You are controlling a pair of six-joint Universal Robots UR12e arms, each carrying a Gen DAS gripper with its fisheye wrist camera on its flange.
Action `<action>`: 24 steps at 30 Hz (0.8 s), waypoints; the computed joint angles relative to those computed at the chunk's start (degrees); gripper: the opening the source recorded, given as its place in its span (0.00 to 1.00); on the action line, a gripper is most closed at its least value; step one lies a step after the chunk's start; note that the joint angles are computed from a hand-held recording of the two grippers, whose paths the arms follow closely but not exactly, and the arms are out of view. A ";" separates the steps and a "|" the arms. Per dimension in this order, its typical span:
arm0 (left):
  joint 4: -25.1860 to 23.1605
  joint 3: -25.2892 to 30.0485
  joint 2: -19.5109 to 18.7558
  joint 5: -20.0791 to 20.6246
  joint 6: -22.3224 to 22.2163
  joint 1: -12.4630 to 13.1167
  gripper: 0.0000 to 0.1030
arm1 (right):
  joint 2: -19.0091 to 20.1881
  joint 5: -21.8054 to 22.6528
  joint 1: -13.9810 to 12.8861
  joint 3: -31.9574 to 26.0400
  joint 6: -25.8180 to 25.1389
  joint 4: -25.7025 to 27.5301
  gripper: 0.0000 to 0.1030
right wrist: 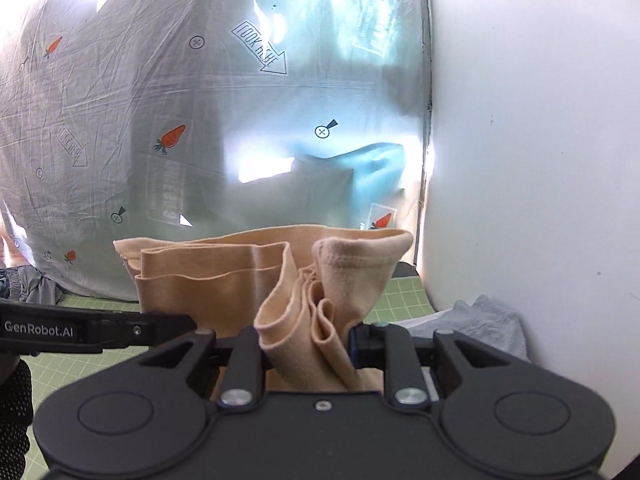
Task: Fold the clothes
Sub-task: 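Lift the folded shirt with both grippers and carry it to the grey stack, then lower the folded shirt onto the grey stack and open both grippers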
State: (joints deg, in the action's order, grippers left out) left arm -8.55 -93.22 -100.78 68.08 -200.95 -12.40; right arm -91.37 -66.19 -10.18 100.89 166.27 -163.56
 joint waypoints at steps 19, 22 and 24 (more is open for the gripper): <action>-26.87 27.47 -22.15 9.34 -7.96 -2.88 0.11 | 22.48 -1.76 -1.92 -19.93 -5.21 15.27 0.27; -29.58 29.33 -23.84 9.93 -8.25 -2.79 0.12 | 24.21 -1.24 -1.73 -21.44 -4.63 16.80 0.29; -30.06 29.74 -24.60 9.67 -8.46 -2.66 0.13 | 25.27 -1.13 -1.68 -22.23 -4.78 17.04 0.31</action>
